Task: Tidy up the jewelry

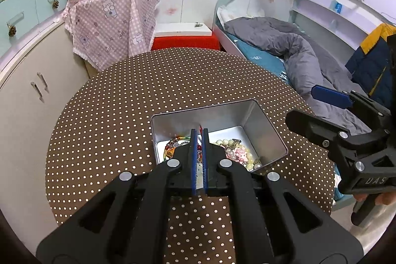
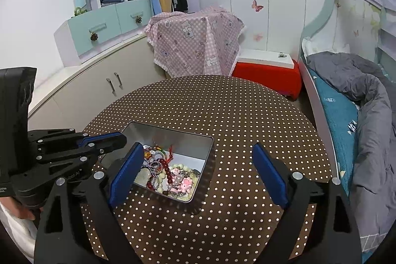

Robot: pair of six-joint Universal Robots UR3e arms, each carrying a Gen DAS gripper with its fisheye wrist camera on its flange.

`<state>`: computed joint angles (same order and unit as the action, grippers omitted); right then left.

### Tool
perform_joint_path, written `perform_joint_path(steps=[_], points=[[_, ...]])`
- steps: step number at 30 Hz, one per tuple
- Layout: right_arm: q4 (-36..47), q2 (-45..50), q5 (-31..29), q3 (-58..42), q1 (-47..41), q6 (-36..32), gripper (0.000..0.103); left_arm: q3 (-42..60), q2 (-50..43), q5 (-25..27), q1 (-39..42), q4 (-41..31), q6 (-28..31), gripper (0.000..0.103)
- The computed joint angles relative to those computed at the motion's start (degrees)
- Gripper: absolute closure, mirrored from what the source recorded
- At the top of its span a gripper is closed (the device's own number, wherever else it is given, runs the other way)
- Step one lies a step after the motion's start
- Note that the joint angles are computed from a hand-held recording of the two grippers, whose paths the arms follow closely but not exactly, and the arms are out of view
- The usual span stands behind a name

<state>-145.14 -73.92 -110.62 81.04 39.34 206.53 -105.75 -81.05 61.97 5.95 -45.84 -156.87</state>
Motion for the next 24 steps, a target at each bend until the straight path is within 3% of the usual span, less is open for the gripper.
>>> perform_joint_path(steps=[13, 14, 15, 16, 17, 24], points=[[0.0, -1.1, -2.8, 1.0, 2.0, 1.2, 0.014, 0.4, 2.3, -3.6, 2.0, -4.2, 0.1, 0.099], [0.0, -1.1, -2.9, 1.1, 2.1, 1.3, 0.014, 0.3, 2.6, -3.4, 1.9, -3.8, 0.0, 0.096], [-0.1, -1.3, -3.0, 1.3, 2.1, 1.3, 0.014, 0.4, 2.6, -3.6, 1.9, -4.0, 0.0, 0.085], [-0.1, -1.4, -3.1, 1.4, 2.2, 1.4, 0.014, 0.2, 2.9, -4.1, 2.2, -4.0, -0.4, 0.041], [-0.2, -1.6, -3.1, 1.5, 2.2, 1.4, 0.013, -1.5, 3.9, -5.0, 2.9, -1.4, -1.7, 0.028], [-0.6, -2.3, -3.5, 2.2, 2.0, 1.8, 0.012, -1.9, 4.4, -0.9, 0.9, 2.2, -2.5, 0.028]])
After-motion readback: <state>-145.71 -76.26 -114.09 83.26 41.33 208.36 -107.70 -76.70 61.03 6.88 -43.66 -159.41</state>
